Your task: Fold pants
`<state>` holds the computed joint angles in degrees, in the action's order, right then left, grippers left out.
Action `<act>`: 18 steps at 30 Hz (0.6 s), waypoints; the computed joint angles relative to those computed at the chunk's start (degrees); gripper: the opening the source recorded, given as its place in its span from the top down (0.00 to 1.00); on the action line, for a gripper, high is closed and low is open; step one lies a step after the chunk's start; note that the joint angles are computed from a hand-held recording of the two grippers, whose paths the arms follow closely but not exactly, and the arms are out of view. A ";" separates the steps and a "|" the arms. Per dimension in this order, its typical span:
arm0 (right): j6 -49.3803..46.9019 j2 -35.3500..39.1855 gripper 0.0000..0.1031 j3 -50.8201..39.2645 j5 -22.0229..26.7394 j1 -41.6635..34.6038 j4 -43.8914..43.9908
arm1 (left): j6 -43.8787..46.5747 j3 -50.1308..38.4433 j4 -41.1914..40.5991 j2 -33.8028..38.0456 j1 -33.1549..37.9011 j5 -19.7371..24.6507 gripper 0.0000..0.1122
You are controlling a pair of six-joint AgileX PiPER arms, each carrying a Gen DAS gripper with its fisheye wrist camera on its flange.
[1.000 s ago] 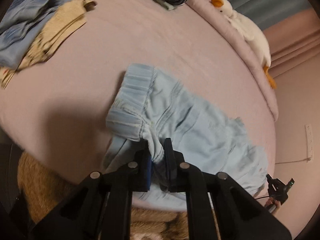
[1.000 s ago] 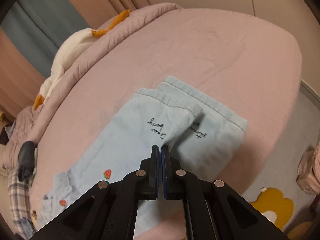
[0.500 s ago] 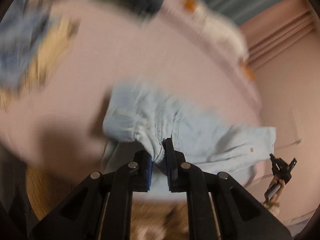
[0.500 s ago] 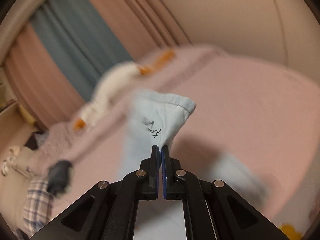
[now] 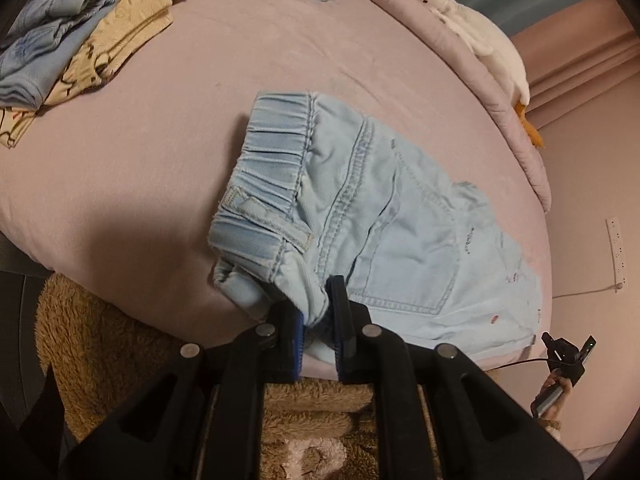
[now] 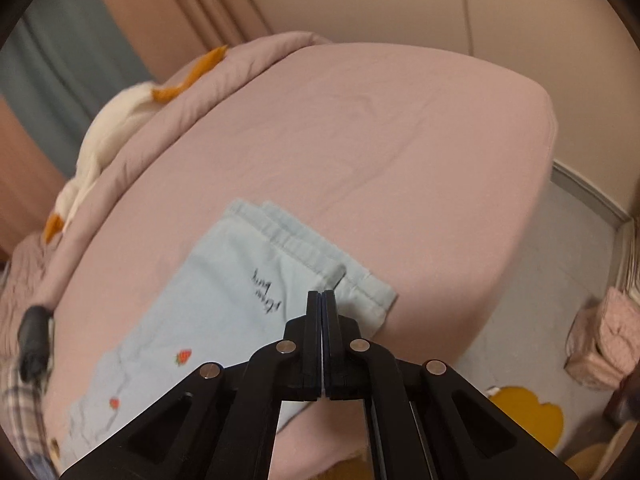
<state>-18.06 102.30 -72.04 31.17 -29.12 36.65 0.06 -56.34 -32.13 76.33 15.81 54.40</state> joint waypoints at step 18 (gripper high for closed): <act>8.25 8.77 0.94 -9.56 4.87 2.99 3.15 | -4.43 -1.82 2.15 0.86 -3.02 -2.25 0.91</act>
<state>-9.81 111.07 -81.60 36.04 -26.14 39.80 -4.36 -58.16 -29.98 77.19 12.79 52.15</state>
